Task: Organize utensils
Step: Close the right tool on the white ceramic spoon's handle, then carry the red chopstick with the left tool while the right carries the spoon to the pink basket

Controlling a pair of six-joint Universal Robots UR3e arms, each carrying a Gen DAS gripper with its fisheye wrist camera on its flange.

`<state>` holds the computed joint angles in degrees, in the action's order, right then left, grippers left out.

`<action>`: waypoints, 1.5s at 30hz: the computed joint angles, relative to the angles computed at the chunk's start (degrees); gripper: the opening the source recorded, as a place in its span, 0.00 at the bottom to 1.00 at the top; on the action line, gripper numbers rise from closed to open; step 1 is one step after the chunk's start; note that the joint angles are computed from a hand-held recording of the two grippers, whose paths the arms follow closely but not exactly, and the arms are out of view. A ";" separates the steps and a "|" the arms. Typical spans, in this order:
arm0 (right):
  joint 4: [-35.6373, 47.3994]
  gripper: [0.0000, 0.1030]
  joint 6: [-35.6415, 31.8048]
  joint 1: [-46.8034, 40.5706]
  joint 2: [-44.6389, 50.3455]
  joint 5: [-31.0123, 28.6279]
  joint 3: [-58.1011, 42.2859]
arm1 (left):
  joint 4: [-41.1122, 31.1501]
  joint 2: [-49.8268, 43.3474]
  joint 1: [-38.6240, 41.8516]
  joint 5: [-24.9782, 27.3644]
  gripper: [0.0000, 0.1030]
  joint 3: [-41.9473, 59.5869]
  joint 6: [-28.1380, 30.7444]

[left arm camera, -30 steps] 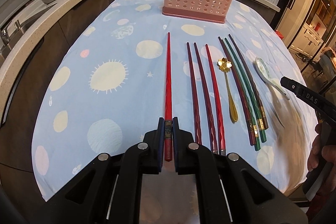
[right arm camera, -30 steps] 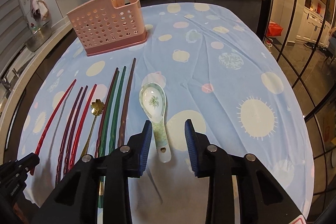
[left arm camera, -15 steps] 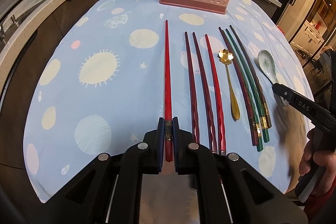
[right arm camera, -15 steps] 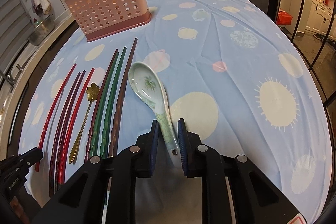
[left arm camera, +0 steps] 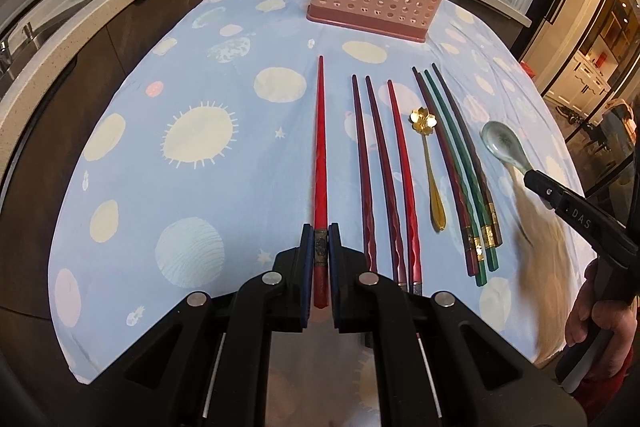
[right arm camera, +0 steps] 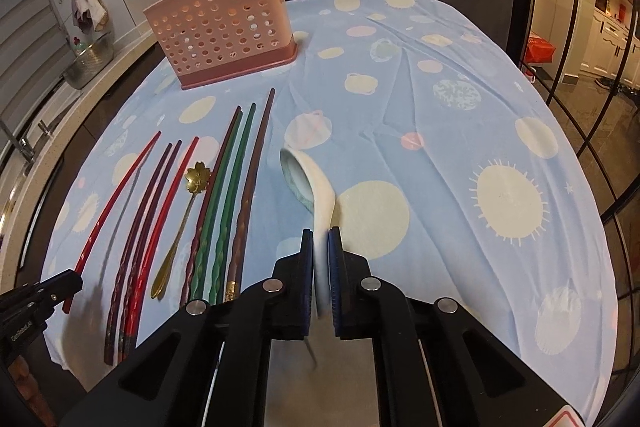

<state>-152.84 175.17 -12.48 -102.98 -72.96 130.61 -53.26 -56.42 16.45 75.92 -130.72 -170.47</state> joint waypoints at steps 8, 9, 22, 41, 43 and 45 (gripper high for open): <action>3.02 0.06 -0.62 -0.82 -5.09 1.12 -3.34 | -1.60 4.14 4.67 -3.27 0.07 3.55 2.40; 3.11 0.06 -0.66 -0.83 -5.13 1.18 -3.87 | -1.53 4.26 5.05 -3.59 0.07 4.23 2.56; 1.35 0.05 0.07 0.76 -0.82 0.80 -13.39 | 4.47 -4.70 5.80 -6.74 0.07 19.20 0.52; 13.72 0.05 5.34 8.85 43.81 -2.12 -78.61 | 7.98 -47.52 -4.92 0.11 0.07 81.00 -9.46; 18.47 0.05 5.67 9.81 50.50 -3.26 -89.94 | 3.65 -54.47 -4.95 -1.06 0.07 93.00 -10.76; 23.46 0.05 5.94 10.55 57.58 -4.12 -101.94 | 0.15 -61.90 -5.54 -1.07 0.07 105.00 -11.77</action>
<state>-129.38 181.11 -1.93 -45.40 -77.07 28.67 -53.11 -118.32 10.92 74.85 -25.72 -182.25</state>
